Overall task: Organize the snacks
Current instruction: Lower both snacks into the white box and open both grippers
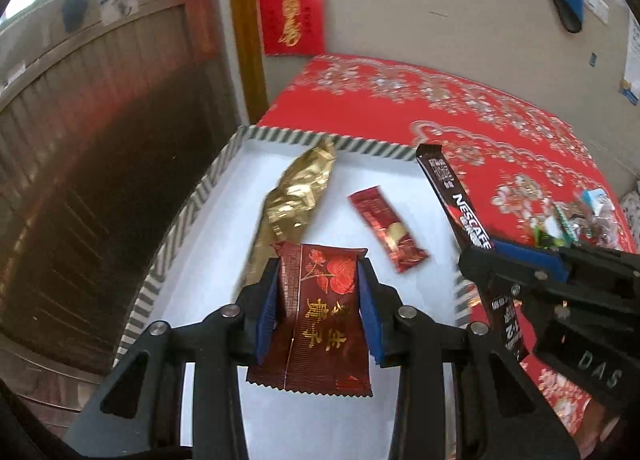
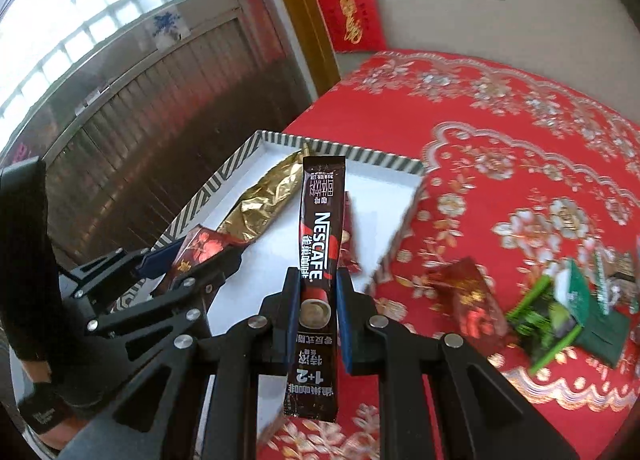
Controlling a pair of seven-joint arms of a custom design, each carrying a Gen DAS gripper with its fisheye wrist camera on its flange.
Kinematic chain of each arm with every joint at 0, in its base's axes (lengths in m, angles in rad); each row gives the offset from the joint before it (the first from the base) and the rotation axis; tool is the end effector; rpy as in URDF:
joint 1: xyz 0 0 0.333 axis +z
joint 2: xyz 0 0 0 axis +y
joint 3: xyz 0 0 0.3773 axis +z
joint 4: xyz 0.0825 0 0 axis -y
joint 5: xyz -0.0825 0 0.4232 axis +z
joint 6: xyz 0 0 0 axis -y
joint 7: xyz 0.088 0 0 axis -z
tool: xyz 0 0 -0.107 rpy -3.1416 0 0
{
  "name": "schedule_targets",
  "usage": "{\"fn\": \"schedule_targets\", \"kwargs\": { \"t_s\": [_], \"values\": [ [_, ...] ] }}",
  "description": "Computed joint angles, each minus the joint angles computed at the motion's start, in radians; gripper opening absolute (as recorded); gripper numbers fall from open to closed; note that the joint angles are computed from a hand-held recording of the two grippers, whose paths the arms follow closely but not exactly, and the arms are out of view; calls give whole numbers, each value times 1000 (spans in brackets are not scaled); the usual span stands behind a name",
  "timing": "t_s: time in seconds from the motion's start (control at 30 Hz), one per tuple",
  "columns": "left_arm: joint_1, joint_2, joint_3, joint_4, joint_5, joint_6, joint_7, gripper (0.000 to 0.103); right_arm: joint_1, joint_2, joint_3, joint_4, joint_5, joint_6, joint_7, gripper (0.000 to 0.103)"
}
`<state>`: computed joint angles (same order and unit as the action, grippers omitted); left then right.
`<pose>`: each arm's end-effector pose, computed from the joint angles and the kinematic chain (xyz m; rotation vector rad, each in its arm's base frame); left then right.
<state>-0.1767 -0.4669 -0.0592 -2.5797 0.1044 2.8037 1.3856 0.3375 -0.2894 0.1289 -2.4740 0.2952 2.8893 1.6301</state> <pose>0.4309 -0.1113 0.5323 -1.7037 1.9607 -0.7117 0.4526 0.2133 0.5146 -1.8635 1.5931 -0.2989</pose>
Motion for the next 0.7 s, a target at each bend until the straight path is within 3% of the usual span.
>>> {"fn": "schedule_targets", "kwargs": {
  "t_s": [0.37,0.57,0.63,0.7],
  "values": [
    [52,37,0,-3,30,-11,12,39,6,149,24,107,-60,-35,70,16],
    [70,46,-17,-3,64,-24,3,41,41,165,-8,101,30,-14,16,22],
    [79,45,-26,-5,74,-27,-13,44,53,156,-18,92,81,-9,-15,23],
    [87,36,-35,-11,86,-21,-32,61,62,138,-21,80,117,-4,-47,23]
  ]
}}
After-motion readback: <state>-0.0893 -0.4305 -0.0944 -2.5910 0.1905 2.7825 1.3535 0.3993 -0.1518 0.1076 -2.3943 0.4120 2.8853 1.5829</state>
